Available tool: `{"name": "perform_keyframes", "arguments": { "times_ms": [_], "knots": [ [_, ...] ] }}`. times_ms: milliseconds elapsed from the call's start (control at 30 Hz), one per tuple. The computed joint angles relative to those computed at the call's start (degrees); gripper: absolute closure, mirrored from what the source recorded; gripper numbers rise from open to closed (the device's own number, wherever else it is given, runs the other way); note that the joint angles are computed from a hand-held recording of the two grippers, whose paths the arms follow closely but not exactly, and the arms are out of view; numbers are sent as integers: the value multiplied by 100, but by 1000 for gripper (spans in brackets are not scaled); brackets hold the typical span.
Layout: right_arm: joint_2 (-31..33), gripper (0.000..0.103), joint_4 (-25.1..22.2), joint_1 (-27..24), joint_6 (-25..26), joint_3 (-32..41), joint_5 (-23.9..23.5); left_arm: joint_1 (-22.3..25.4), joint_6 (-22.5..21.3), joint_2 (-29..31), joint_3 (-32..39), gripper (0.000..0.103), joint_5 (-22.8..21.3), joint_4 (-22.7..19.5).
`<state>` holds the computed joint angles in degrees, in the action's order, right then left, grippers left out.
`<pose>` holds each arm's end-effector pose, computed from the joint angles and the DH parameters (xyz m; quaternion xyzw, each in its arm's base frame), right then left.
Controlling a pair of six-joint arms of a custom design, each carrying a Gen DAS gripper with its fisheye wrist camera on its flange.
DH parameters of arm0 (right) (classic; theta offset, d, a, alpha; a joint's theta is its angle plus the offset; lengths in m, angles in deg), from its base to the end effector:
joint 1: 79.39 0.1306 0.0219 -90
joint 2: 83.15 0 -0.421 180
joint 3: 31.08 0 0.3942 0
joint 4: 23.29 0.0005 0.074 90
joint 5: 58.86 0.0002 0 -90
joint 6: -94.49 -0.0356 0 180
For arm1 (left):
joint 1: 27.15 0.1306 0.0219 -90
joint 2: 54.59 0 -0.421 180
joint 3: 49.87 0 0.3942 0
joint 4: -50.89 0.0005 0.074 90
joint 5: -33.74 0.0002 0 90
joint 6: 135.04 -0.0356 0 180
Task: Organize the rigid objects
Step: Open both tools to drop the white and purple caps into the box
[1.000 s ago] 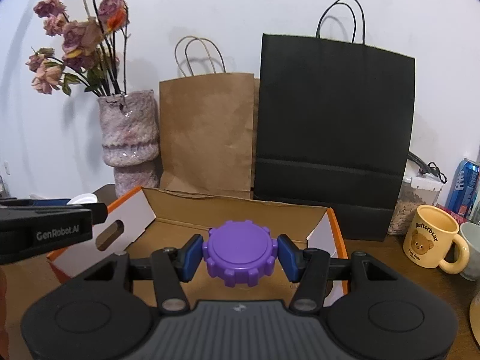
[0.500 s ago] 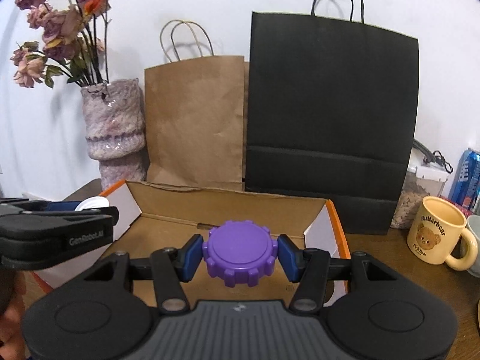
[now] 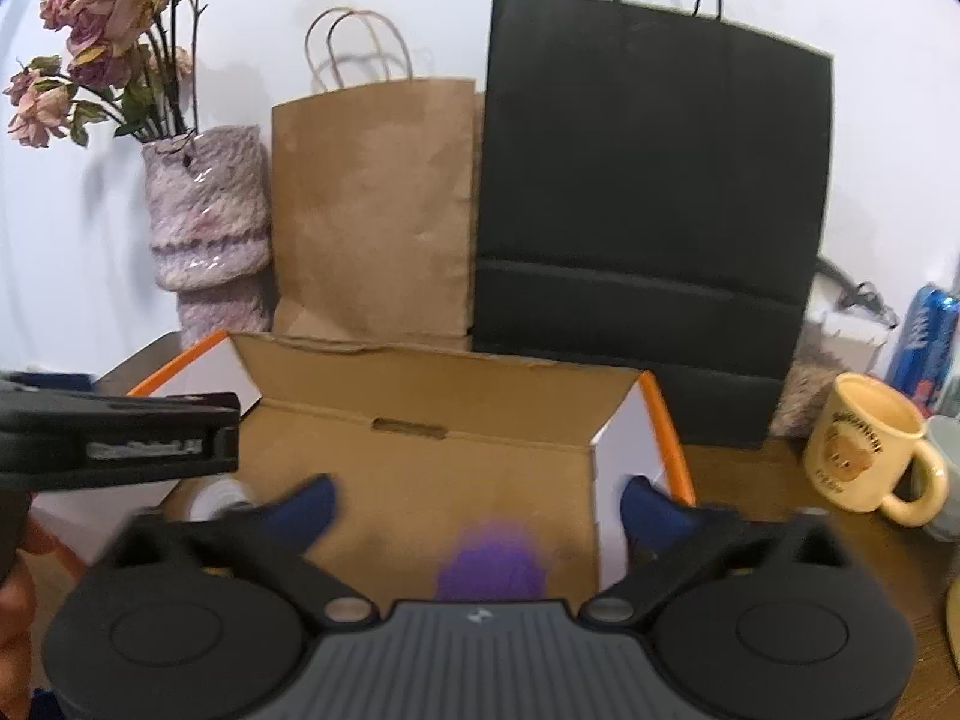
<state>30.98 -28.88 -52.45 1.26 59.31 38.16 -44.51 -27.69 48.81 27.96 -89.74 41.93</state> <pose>0.5817 0.2902 0.3024 -0.1467 0.8494 0.0802 0.5005 0.5406 -0.1489 0.3111 -0.1340 0.8476 0.1104 0.5014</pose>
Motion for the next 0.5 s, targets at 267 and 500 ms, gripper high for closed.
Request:
{"name": "perform_keyframes", "arguments": {
  "times_ms": [267, 500],
  "knots": [
    [-18, 0, -20, -7, -6, -1, -19, 7, 126, 9, 72, 0, -70, -188],
    [-27, 0, -14, -4, -16, -14, -12, 1, 107, -9, 43, 0, -70, -149]
  ]
}}
